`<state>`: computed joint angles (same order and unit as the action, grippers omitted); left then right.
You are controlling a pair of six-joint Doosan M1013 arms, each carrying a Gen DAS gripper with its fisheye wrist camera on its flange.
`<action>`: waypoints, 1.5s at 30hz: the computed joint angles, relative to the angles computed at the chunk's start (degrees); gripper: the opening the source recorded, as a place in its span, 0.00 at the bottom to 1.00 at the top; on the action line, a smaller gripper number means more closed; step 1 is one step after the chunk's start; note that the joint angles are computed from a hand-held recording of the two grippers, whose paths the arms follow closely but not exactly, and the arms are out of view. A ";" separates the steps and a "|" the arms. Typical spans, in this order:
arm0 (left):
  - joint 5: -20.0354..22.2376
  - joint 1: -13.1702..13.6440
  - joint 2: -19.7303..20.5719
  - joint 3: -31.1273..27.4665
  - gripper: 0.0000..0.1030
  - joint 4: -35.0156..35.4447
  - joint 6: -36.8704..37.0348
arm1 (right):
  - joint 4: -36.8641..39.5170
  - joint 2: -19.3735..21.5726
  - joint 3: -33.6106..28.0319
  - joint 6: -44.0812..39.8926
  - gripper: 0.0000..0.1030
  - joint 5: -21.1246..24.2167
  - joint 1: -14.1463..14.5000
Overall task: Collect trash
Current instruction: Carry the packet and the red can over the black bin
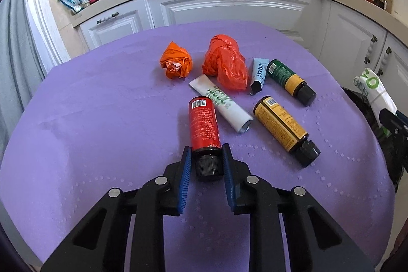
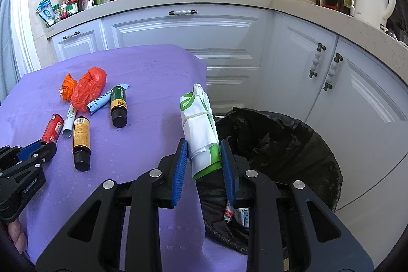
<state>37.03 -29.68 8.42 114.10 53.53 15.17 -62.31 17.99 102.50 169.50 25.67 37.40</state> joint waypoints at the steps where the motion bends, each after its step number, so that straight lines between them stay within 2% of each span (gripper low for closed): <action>1: -0.11 -0.01 -0.18 0.17 0.24 0.34 -0.24 | -0.14 -0.01 0.02 0.17 0.25 0.01 0.01; 9: -0.05 -0.70 -2.18 1.50 0.24 4.84 -4.84 | -3.32 -0.78 0.64 3.28 0.25 1.01 0.65; 21: -2.58 -2.35 -4.08 1.84 0.24 9.84 -7.34 | -10.09 -3.18 3.08 11.79 0.25 6.77 1.37; 34: -6.72 -5.26 -2.57 -0.20 0.24 11.31 -4.68 | -12.66 -4.88 5.48 16.95 0.25 14.57 0.44; 45: -8.72 -7.53 0.22 -3.00 0.24 13.28 -3.44 | -13.03 -5.15 6.60 18.85 0.25 16.02 -1.32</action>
<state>28.31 -37.21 8.63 111.10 66.81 11.73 -75.35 12.84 109.10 188.35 41.70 36.08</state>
